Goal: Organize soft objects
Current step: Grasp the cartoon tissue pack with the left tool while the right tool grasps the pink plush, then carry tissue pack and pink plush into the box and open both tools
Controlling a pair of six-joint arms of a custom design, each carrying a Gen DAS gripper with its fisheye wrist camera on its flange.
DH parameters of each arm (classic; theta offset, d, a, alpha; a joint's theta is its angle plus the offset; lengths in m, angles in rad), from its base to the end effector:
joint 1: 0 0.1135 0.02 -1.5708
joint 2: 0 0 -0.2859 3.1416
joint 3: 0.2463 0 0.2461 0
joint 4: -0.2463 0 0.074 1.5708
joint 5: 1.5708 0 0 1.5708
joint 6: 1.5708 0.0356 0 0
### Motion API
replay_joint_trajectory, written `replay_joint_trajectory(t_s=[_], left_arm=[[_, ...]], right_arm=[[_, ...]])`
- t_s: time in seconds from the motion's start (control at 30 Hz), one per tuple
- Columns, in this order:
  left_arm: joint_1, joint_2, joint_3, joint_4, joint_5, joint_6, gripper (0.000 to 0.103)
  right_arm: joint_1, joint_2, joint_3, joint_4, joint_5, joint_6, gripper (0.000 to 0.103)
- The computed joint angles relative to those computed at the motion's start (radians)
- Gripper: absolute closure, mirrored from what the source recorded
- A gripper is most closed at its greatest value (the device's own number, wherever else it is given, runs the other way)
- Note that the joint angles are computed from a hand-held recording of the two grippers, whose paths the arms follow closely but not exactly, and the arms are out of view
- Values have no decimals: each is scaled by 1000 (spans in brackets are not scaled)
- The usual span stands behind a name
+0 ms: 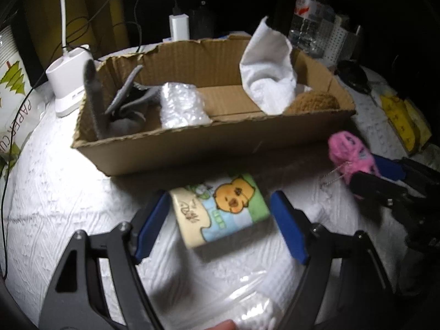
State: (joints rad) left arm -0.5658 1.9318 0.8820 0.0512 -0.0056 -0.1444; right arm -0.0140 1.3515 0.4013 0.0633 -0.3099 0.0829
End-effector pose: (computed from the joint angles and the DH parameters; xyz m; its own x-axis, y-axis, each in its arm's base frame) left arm 0.2965 -0.1881 0.1117 -0.7791 0.3243 -0.5365 0.4259 0.9018 -0.0733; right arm 0.2137 0.0079 0.1496 -0.7872 0.0899 -0.6101 -0.1145 0.9508 0.2879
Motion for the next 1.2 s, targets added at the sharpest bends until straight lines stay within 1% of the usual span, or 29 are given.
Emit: replay_joint_trajectory(t_s=[0.17, 0.37, 0.53, 0.9, 1.0, 1.2], left_arm=[[-9, 51, 39, -31, -24, -1, 26], [-2, 36, 6, 12, 5, 19, 29], [10, -9, -33, 33, 32, 31, 29], [59, -155, -128, 51, 76, 32, 29], [87, -199, -158, 66, 107, 27, 29], [126, -260, -183, 69, 134, 36, 29]], right_arm=[[-52, -14, -14, -5, -31, -28, 52], [-68, -32, -17, -16, -36, -32, 52], [-36, -63, -10, -37, -15, -21, 52], [69, -126, 21, -91, 55, 20, 52], [100, -136, 32, -103, 76, 32, 52], [153, -153, 58, -132, 116, 48, 52]])
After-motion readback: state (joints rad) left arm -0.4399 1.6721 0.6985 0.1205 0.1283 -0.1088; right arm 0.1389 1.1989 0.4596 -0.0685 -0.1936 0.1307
